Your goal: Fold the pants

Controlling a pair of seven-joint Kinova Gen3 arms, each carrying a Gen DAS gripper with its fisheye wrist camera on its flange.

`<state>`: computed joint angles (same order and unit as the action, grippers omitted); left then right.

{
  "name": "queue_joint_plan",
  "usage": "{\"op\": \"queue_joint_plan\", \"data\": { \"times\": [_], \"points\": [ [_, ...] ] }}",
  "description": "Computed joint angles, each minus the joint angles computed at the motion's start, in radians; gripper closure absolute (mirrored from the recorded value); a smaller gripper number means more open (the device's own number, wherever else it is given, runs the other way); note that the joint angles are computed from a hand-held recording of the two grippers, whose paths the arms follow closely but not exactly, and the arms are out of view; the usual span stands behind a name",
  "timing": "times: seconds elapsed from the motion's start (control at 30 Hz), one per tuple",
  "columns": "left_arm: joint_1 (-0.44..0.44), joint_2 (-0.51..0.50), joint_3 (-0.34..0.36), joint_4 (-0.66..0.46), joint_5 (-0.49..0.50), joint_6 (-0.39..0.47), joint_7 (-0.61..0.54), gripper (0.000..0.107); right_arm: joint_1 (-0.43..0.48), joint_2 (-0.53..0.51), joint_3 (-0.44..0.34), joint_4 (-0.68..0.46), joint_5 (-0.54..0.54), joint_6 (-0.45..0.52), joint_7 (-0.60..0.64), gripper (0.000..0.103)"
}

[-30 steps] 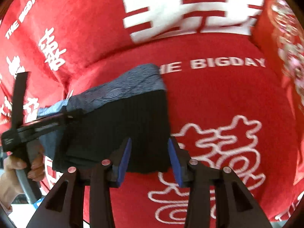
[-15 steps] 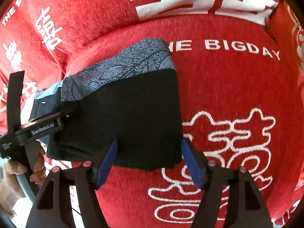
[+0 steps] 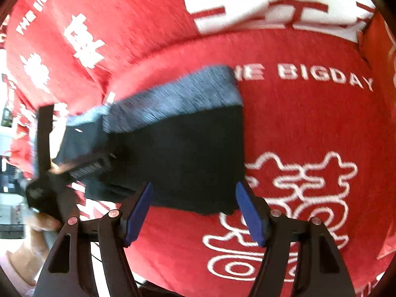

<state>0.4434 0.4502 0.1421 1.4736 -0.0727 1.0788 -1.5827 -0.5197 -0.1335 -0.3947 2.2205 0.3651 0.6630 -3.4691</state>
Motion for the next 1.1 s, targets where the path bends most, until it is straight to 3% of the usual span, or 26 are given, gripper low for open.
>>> {"op": "queue_joint_plan", "data": {
  "times": [0.17,0.27,0.43,0.5,0.57,0.7,0.8,0.9,1.0,1.1],
  "points": [
    [0.003,0.000,-0.004,0.009,-0.001,-0.004,0.017,0.008,0.044,0.035,0.030,0.036,-0.007,-0.142,0.071,0.023],
    [-0.003,0.004,0.000,0.013,0.003,-0.017,0.009,0.008,0.056,0.066,0.008,0.043,0.049,-0.145,0.031,0.022],
    [-0.038,0.013,0.009,0.029,0.039,-0.049,-0.032,0.006,0.080,0.032,-0.002,0.118,0.133,-0.252,-0.122,0.021],
    [-0.055,0.018,0.014,0.028,0.059,-0.052,-0.058,0.006,0.093,0.032,-0.007,0.123,0.123,-0.270,-0.097,0.017],
    [-0.071,0.021,0.020,0.025,0.078,-0.051,-0.090,0.006,0.055,0.048,0.036,0.107,0.094,-0.267,-0.023,0.011],
    [-0.096,0.035,0.027,-0.003,0.102,-0.021,-0.160,0.006,-0.079,0.095,0.149,0.014,0.016,-0.136,0.091,0.007],
    [-0.120,0.016,0.024,-0.009,0.114,0.000,-0.216,0.006,-0.081,0.152,0.101,-0.069,0.039,-0.014,0.068,0.006],
    [-0.178,-0.005,0.022,-0.012,0.149,0.023,-0.298,0.006,-0.146,0.209,0.122,-0.160,0.017,0.108,0.087,0.006],
    [-0.241,-0.019,0.006,-0.013,0.178,0.036,-0.371,0.006,-0.145,0.265,0.085,-0.264,0.001,0.230,0.085,0.006],
    [-0.291,-0.032,-0.019,-0.011,0.189,0.042,-0.405,0.006,-0.184,0.326,0.104,-0.381,-0.009,0.324,0.134,0.006]
  ]
}}
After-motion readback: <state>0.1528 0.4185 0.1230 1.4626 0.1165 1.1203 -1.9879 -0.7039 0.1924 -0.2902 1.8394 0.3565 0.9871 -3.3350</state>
